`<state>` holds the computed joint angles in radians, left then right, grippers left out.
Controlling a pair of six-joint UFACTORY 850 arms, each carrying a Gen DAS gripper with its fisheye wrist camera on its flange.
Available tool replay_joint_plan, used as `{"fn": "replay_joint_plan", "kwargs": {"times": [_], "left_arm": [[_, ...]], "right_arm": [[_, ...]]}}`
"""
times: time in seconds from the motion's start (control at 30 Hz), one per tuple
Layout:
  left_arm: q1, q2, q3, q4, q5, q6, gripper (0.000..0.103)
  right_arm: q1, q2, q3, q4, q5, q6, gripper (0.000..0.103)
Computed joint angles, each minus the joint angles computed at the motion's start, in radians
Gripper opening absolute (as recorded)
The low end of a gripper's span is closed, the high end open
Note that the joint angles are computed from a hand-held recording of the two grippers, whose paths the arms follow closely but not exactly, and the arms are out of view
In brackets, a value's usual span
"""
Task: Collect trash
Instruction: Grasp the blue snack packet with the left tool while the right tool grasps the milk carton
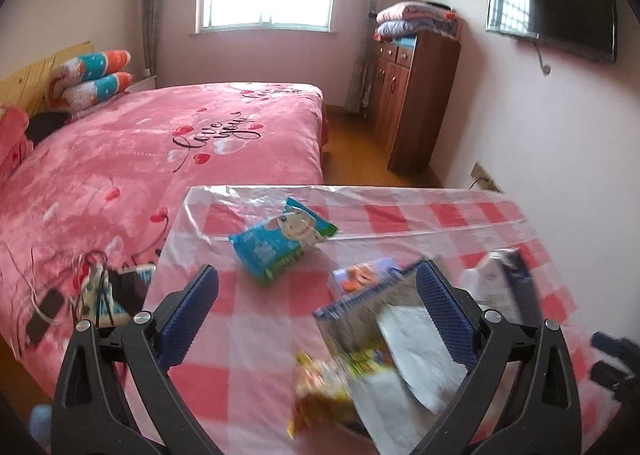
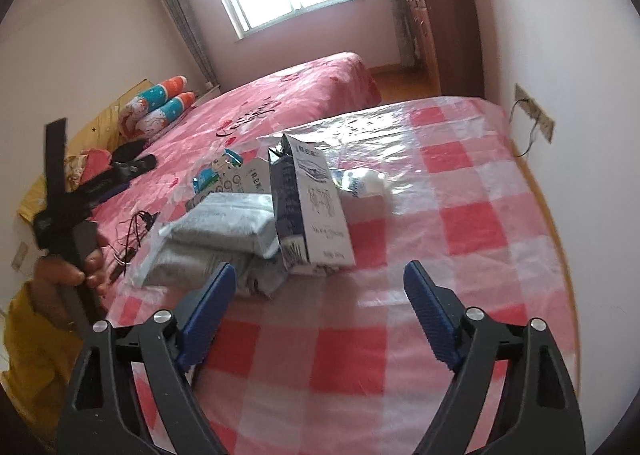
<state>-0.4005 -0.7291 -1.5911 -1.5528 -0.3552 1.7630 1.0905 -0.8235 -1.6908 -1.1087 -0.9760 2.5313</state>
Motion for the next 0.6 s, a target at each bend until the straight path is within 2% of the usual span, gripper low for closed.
{"fn": "replay_joint_plan", "kwargs": {"times": [0.17,0.27,0.5,0.6], "left_arm": [[-0.012,-0.11,-0.15,0.239,0.01,-0.175,0.1],[-0.02,-0.19,-0.269,0.46,0.005,-0.366,0.1],[-0.039,-0.346,-0.518,0.848,-0.092,-0.711,0.099],[-0.043,-0.399,-0.602,0.938,-0.125,-0.791,0.099]], "right_arm": [[-0.045,0.008,0.014,-0.031,0.069,-0.001,0.085],[-0.067,0.011,0.015,-0.031,0.104,-0.025,0.085],[-0.11,-0.008,-0.012,0.018,0.149,-0.109,0.085],[-0.122,-0.023,-0.031,0.035,0.149,-0.151,0.089]]}}
